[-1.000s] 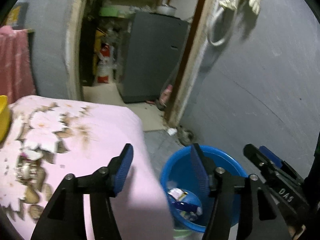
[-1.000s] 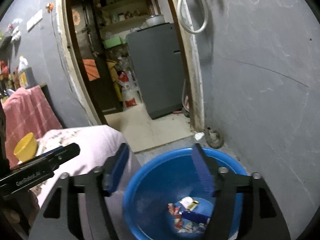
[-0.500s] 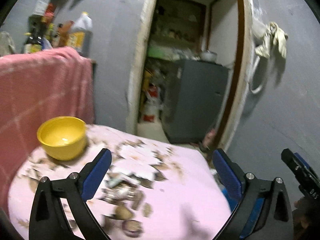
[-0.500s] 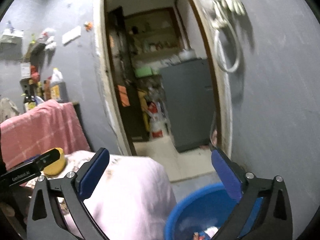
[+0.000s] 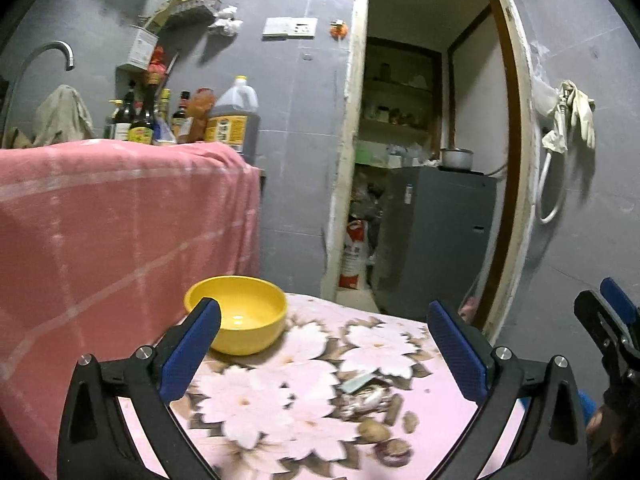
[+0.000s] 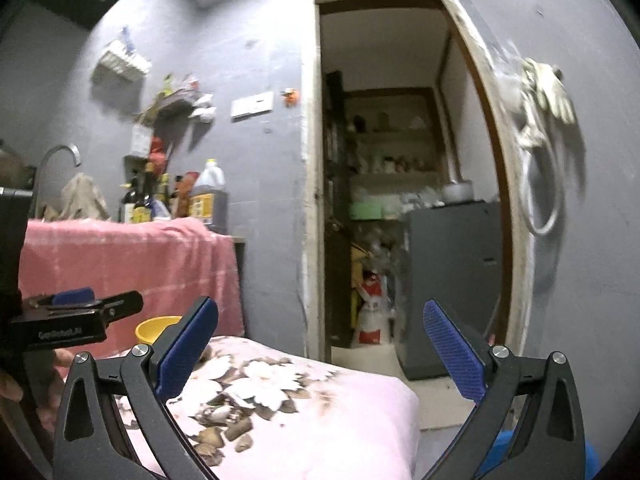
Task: Collect trash
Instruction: 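Move both tools back over the trash on the table, then grasp the foil wrapper with the left tool while the right tool grasps a tan scrap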
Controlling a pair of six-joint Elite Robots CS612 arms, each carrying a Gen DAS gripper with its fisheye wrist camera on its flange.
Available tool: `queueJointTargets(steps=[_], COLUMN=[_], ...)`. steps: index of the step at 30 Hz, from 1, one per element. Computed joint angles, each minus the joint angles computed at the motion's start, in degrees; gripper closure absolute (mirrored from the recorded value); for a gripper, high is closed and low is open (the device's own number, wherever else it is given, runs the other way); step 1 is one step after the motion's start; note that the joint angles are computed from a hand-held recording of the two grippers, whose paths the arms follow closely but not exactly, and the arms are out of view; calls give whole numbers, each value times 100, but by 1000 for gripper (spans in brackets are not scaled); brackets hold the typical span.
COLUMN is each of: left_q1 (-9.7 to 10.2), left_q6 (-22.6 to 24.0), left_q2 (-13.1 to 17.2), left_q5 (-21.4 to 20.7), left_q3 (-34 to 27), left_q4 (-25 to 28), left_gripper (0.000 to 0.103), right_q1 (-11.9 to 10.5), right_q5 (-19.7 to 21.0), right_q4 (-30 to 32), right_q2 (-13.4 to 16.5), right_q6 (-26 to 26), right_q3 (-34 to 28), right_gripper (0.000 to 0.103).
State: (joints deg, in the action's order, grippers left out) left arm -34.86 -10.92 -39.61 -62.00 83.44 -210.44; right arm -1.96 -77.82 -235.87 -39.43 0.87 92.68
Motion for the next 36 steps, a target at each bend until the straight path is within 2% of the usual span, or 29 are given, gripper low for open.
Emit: queueJointTargets(steps=[8, 13, 19, 23, 26, 32, 34, 35, 36], left_q1=[51, 103, 228, 316, 362, 453, 488, 494, 502], left_q6=[427, 562, 320, 115, -2, -199, -150, -119, -86], left_q2=[64, 91, 86, 69, 89, 150, 182, 188, 196], left_q5=[241, 142, -286, -585, -791, -1337, -1606, -1670, -1761], left_q3=[182, 194, 113, -28, -149, -358, -458, -489, -535], left_q4=[-508, -329, 465, 1354, 1874, 2575, 2826, 2927, 3044], left_gripper=[2, 2, 2, 2, 2, 3, 4, 7, 12], right_q1=[210, 259, 258, 306, 313, 314, 322, 325, 320], right_q5=[-82, -157, -101, -308, -300, -222, -269, -277, -249], right_q4=[97, 520, 1188, 1766, 2289, 3262, 3750, 3949, 4256], right_q2=[125, 118, 66, 22, -16, -72, -90, -91, -95], right_q6=[-757, -906, -932, -1124, -1237, -1386, -1426, -1441, -1464], right_q3=[-89, -117, -136, -164, -199, -281, -345, -383, -433], right_gripper=[0, 0, 0, 0, 0, 1, 9, 13, 20])
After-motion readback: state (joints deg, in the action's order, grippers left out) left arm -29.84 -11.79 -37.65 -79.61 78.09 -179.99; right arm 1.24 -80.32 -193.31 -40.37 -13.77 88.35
